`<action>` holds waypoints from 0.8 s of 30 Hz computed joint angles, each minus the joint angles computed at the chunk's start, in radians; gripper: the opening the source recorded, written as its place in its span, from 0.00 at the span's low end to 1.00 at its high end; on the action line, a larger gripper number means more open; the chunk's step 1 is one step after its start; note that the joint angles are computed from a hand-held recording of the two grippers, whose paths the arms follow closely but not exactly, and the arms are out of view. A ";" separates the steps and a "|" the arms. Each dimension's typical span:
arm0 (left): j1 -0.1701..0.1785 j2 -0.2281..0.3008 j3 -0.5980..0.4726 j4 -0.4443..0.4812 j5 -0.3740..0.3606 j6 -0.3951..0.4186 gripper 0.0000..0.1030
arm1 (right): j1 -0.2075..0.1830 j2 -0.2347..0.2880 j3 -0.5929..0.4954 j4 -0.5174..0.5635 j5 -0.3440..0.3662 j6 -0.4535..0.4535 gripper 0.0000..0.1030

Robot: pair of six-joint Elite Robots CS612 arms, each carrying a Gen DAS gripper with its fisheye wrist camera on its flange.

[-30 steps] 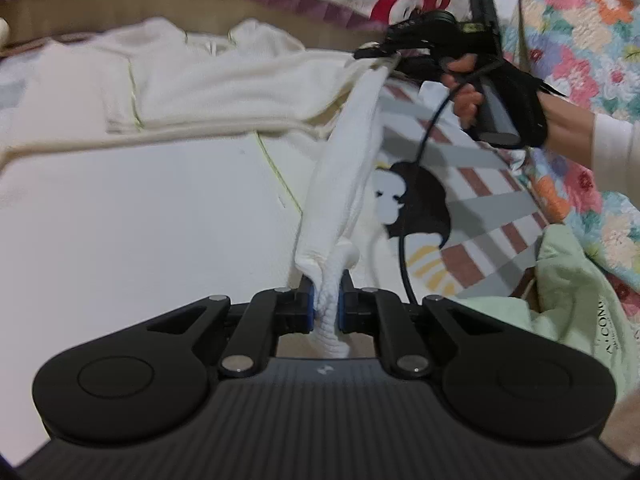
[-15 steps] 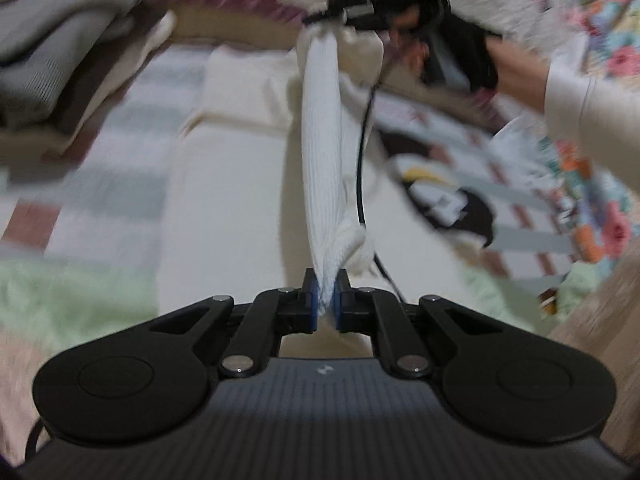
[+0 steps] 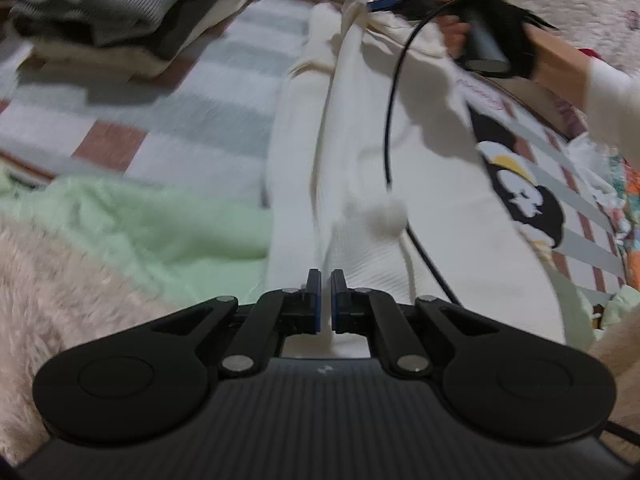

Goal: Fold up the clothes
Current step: 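Grasp the hem with the left gripper while the right gripper grasps the hem beside it, then fold the held hem up toward the collar and open both grippers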

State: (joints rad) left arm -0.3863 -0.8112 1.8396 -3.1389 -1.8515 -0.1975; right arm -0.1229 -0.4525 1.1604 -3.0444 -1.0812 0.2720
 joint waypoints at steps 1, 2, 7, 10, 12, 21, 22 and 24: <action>0.004 0.001 -0.001 -0.001 -0.015 -0.007 0.04 | -0.009 -0.006 0.029 -0.038 0.048 0.028 0.39; 0.008 0.001 -0.002 -0.004 -0.031 -0.010 0.04 | -0.019 -0.013 0.063 -0.086 0.102 0.058 0.39; 0.027 0.001 -0.022 0.002 -0.139 -0.046 0.07 | -0.053 -0.121 0.345 -0.262 0.167 0.049 0.43; 0.047 0.008 -0.047 -0.021 -0.213 -0.106 0.09 | -0.064 -0.219 0.546 -0.278 0.088 -0.093 0.44; 0.051 0.009 -0.061 -0.034 -0.225 -0.122 0.16 | -0.083 -0.264 0.658 -0.296 0.095 -0.121 0.45; -0.029 -0.045 -0.046 -0.006 0.062 0.090 0.40 | -0.189 -0.305 0.915 -0.500 0.299 0.129 0.54; -0.039 -0.045 -0.043 -0.008 0.076 0.108 0.43 | -0.191 -0.306 0.925 -0.504 0.311 0.124 0.54; -0.059 -0.042 -0.045 0.006 0.100 0.129 0.43 | -0.195 -0.298 0.927 -0.491 0.364 0.129 0.55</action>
State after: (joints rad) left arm -0.4449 -0.8535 1.7941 -3.1331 -1.7516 -0.0688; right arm -0.3176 -0.7508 2.0872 -3.5356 -0.7174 0.4005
